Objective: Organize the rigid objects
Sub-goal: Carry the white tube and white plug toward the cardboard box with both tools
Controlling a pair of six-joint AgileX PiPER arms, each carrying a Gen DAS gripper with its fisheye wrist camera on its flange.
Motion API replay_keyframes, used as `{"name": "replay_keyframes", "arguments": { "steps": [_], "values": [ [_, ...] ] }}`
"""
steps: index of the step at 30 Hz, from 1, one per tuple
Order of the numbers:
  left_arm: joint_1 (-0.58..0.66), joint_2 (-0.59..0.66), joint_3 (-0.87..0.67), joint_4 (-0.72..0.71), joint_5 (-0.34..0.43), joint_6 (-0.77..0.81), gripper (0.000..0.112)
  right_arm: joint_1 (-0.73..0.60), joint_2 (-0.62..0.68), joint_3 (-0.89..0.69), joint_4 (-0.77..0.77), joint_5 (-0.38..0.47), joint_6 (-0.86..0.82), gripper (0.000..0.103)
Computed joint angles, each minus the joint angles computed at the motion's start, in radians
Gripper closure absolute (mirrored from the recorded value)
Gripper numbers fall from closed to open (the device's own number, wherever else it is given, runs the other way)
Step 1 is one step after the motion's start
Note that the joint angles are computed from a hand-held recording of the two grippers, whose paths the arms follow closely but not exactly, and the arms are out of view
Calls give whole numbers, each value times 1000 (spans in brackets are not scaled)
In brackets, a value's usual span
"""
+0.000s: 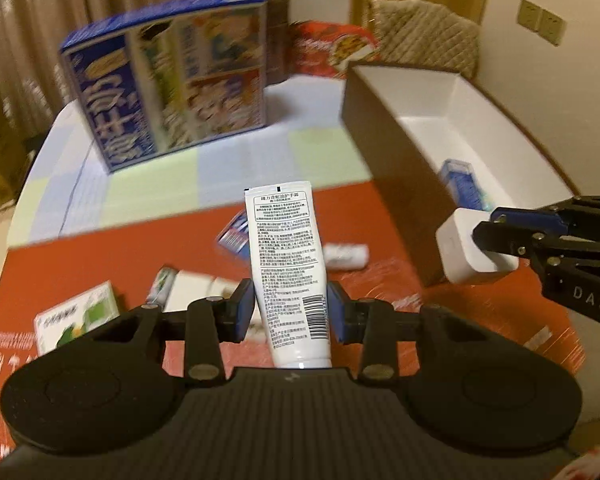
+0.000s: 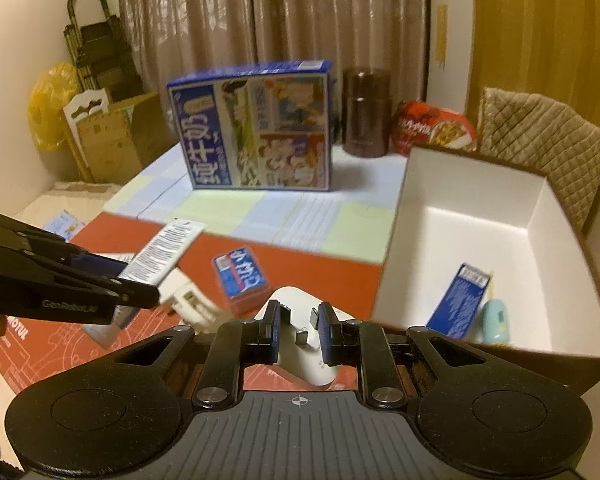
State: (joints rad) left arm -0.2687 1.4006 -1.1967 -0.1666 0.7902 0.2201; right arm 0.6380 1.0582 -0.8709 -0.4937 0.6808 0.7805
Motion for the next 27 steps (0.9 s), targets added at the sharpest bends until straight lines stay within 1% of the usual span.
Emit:
{"name": "replay_keyframes", "arguments": {
  "steps": [6,10,13,16,20,24,27],
  "values": [
    [-121,84,-127,29,-15,-58,78,-170,-52,-20,125,4,-195,87],
    [-199,158,-224,53,-13,-101,78,-356,-74,-25,302,-14,-433,87],
    [-251,222,-303,66,-4,-130,78,-522,-78,-31,481,-20,-664,87],
    [-296,288,-385,81,11,-163,78,-672,-59,-41,649,-18,-877,87],
    [-336,378,-500,92,30,-186,78,-834,-11,-65,819,-3,-1101,87],
    [-358,483,-642,95,81,-210,78,-943,42,-86,928,6,-1252,87],
    [-369,561,-753,100,122,-225,78,-991,85,-102,967,4,-1313,87]
  ]
}}
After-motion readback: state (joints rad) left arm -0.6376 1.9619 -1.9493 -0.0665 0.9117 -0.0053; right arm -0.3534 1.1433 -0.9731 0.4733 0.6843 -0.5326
